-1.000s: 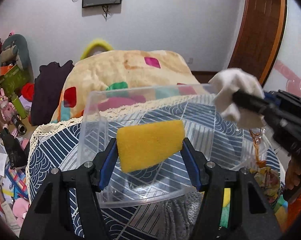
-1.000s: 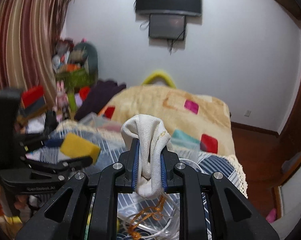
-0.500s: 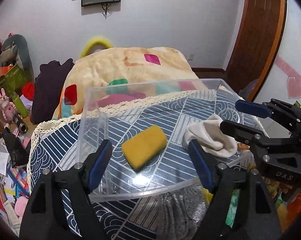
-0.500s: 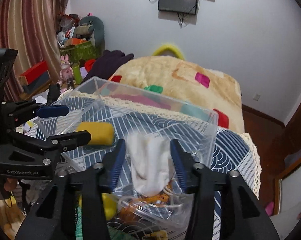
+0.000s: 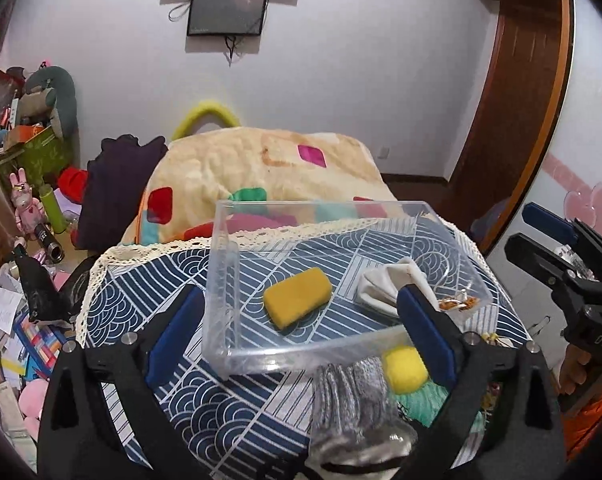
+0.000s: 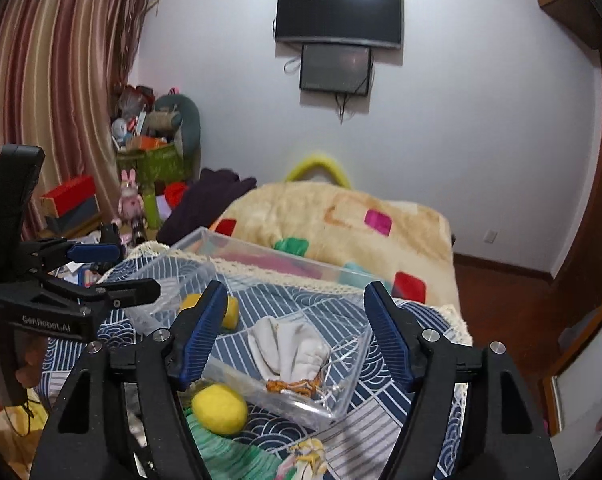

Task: Organize soft objects
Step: 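Grasp the floral cloth with the right tool while the left tool grasps the silver mesh bag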

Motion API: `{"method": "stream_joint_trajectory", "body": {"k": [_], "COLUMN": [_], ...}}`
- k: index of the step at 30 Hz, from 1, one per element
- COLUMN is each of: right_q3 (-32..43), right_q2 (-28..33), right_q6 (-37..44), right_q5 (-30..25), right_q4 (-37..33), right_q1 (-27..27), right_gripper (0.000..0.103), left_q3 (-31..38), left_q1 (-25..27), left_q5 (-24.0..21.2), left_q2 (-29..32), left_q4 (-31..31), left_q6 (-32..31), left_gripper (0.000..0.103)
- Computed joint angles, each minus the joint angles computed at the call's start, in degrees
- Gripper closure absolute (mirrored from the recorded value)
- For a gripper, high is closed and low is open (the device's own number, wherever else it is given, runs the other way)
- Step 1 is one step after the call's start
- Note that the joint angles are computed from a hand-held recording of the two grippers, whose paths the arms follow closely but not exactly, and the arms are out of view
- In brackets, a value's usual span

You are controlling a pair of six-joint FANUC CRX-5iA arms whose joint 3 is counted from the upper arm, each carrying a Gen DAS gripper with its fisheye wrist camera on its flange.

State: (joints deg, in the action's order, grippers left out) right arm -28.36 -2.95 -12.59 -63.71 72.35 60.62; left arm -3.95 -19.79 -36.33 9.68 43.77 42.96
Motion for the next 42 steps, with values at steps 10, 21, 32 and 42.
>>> {"method": "stream_joint_trajectory", "body": {"k": [10,21,32,42], "right_q3": [-3.6,-6.0,-10.3,-9.9], "right_q2": [-0.7,0.5,-2.5,-1.1], "right_q6": [-5.8,-12.3,-18.8,-16.8], "right_q5": [-4.2,-6.4,-3.6,0.3], "right_q4": [-1.1,-8.9,-12.9,-13.1], "right_q1": [4.6,7.6,8.2,8.3], "right_gripper": [0.029,0.03,0.065,0.086], "left_q3": [-8.5,-12.2,-13.2,-13.9], "left_q1": [-0.6,-3.4,-4.9,-5.2], "left_q5": [2.7,5.4,10.1,6.8], "left_q2": [-4.8,-4.5,-4.0,-2.9], "left_q4": [5.6,3.0,-1.2,3.4], "left_q6": [-7.4,-5.6,-2.4,-7.0], "left_gripper": [0.003,0.003,0.018,0.058]}}
